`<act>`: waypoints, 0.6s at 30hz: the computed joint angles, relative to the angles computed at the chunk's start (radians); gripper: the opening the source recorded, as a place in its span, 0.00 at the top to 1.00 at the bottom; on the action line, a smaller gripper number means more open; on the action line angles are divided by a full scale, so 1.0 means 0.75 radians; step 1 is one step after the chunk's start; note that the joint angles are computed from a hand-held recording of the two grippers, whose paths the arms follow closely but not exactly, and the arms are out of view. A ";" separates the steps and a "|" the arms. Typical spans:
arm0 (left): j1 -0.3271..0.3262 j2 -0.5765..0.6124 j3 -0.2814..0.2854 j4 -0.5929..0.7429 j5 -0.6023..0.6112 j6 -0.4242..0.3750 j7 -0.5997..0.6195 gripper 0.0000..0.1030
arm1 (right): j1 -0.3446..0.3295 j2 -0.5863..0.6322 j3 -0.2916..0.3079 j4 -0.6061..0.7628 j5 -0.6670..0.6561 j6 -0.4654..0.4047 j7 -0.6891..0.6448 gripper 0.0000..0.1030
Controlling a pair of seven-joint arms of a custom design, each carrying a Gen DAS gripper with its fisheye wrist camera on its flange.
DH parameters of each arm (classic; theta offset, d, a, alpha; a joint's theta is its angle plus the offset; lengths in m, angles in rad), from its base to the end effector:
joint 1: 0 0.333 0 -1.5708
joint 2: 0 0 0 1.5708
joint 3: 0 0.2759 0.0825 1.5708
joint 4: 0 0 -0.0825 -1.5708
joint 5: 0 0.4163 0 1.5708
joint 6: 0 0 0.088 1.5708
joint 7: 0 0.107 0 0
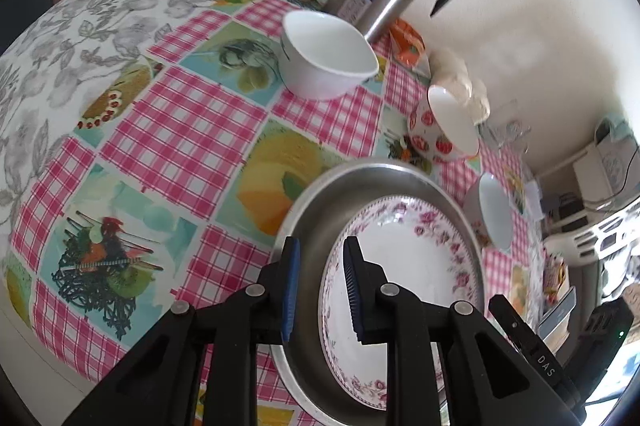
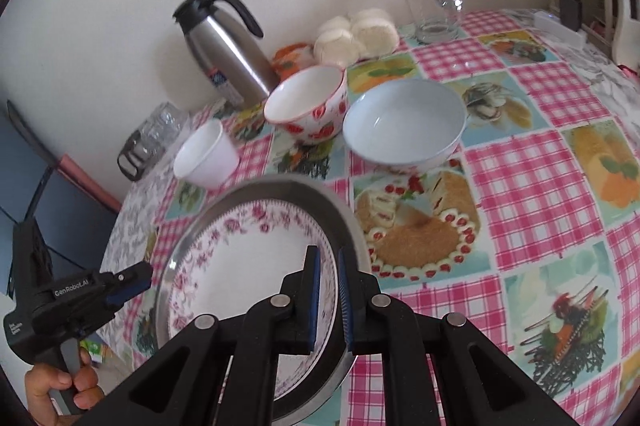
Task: Organize plates and bowls
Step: 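Lower the floral plate flat into the steel tray with both grippers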
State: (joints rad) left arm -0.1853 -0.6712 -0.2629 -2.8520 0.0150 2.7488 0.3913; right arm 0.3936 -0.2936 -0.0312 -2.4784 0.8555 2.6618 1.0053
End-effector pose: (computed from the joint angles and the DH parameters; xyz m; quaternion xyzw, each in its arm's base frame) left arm 0.3794 -0.1661 0.3789 -0.8753 0.3922 -0.2707 0.0824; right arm 0.4831 0.1603 0.3856 -0.7391 0.5757 0.0097 0.3496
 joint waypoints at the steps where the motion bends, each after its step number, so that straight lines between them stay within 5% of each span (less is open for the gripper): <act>1: -0.013 0.021 0.015 0.007 -0.010 0.008 0.016 0.78 | 0.000 0.005 0.003 0.001 -0.008 -0.006 0.003 0.89; 18: -0.041 0.064 0.043 0.011 -0.093 0.015 0.061 0.78 | -0.023 0.054 0.016 0.020 -0.036 -0.063 0.042 0.89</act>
State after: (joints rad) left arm -0.2159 -0.6230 -0.2306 -2.8436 -0.0545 2.7600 0.4374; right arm 0.3767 -0.2534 -0.0190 -2.4635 0.8286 2.6146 1.0365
